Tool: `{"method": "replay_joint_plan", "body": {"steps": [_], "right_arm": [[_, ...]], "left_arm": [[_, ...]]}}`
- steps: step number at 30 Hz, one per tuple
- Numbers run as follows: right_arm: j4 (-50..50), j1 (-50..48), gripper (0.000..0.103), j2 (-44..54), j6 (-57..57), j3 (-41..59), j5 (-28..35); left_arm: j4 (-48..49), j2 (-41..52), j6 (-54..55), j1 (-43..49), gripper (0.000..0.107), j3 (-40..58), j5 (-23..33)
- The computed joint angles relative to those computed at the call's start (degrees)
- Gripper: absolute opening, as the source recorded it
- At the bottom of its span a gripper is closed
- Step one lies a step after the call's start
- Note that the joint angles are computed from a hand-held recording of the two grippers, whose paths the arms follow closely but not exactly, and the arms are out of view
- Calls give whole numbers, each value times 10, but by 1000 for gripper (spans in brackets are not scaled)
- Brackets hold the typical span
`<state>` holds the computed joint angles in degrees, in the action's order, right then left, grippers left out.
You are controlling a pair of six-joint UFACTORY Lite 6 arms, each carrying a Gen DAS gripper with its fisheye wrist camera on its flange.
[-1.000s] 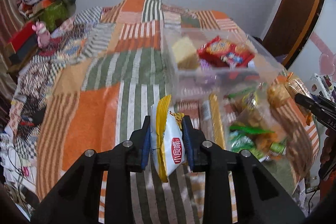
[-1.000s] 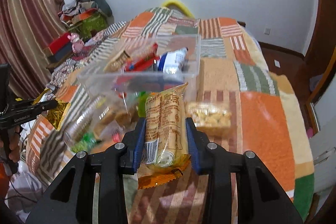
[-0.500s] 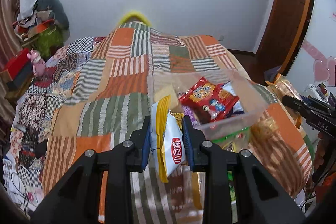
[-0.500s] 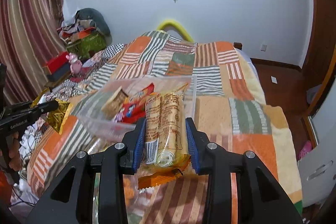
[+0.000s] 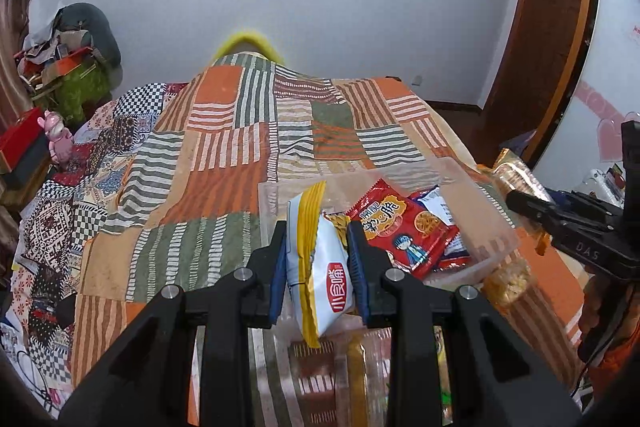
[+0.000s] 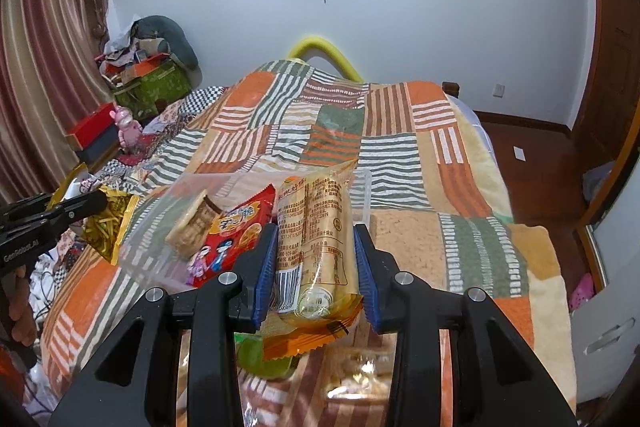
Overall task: Organize snacks
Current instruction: 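Lower the biscuit-stick pack into the box with the right tool while the left tool releases the chip bag there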
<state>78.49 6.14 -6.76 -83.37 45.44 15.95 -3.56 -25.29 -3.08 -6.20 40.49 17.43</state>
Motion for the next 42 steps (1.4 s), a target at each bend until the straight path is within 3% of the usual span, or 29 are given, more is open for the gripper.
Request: {"method": "replay_joint_plan", "body": {"steps": [6,11,16,24,28,34,40,42], "right_arm": [[-18,15,34,63,21,42,-20],[-55,22,34,105,57,69,-27],[-98,32,34,124,94,82,-38],[-128,40,36,129,116,87,-46],[-132,40,37,120,108,82,-44],[-121,21,50,70,90,52,-19],[-123,-16,59,8,82,9,12],[-133,-24,67,-8,90,-3,16]], "left_arm": [[-24,72,18,7,28,21,-33],[23,115,-27,-4,28,35,-49],[-50,154,47,-5,29,47,-54],[35,175,-37,-20,29,42,-66],[114,156,-108,-34,32,35,-52],[111,76,-92,-42,54,2,-25],[144,-15,-116,-55,62,-38,17],[138,-39,-109,-55,63,-51,31]]}}
